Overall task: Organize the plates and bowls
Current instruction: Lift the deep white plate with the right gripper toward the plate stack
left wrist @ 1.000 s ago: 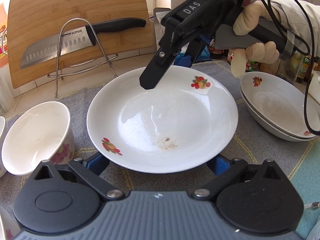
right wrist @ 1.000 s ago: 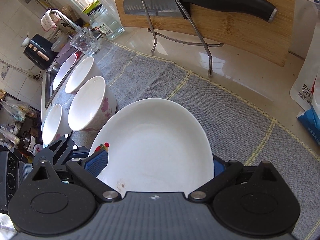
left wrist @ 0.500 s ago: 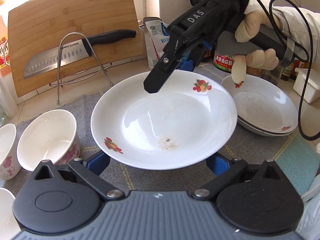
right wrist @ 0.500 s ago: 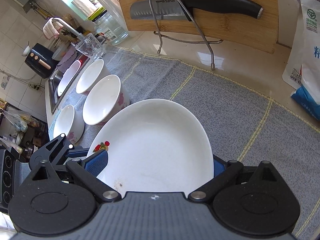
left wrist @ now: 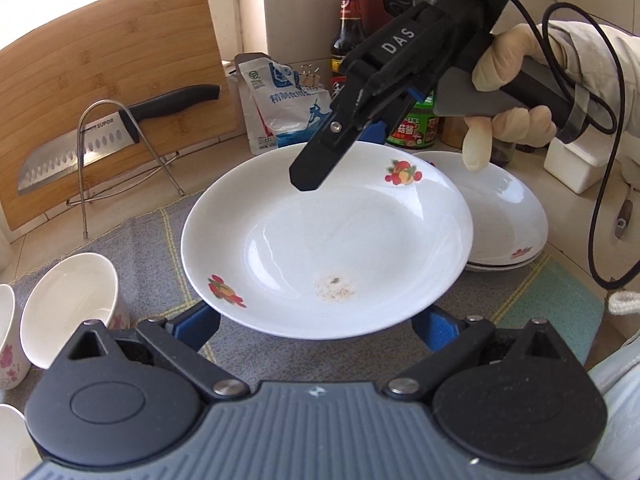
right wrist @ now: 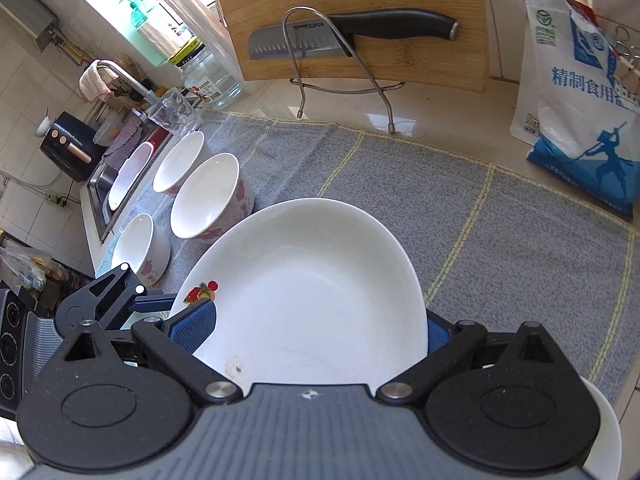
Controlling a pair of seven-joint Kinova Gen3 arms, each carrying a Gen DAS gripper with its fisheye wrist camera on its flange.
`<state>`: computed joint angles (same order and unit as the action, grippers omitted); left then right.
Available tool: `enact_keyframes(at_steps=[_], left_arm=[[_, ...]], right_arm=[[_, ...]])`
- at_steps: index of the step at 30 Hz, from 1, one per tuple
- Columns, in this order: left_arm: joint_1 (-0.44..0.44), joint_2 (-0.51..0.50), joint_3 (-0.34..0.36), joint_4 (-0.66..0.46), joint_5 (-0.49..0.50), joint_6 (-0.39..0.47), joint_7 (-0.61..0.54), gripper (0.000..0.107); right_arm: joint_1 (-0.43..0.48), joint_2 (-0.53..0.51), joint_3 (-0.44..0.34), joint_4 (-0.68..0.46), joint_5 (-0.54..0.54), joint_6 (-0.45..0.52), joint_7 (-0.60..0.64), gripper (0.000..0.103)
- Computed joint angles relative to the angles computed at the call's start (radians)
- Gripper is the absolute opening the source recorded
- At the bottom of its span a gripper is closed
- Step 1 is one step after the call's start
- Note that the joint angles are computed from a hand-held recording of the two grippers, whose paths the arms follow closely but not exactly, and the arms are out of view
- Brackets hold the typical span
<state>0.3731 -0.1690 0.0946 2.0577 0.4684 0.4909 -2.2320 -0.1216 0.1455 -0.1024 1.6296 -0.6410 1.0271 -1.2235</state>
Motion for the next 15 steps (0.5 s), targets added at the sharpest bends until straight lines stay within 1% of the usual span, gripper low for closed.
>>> enact_keyframes(at_steps=[6, 10, 15], left_arm=[[0.026, 0.018, -0.018, -0.020, 0.077, 0.034, -0.116, 0.101], [0.025, 0.039, -0.013, -0.037, 0.127, 0.059, -0.188, 0.101], [0.016, 0.071, 0.010, -0.059, 0.177, 0.087, -0.268, 0.101]], right_arm=[[0.011, -0.074, 0.022, 0.081, -0.007, -0.030, -0.022, 0.103], [0.012, -0.127, 0.043, 0.137, 0.001, -0.050, -0.045, 0.103], [0.017, -0.190, 0.073, 0.205, 0.005, -0.068, -0.075, 0.103]])
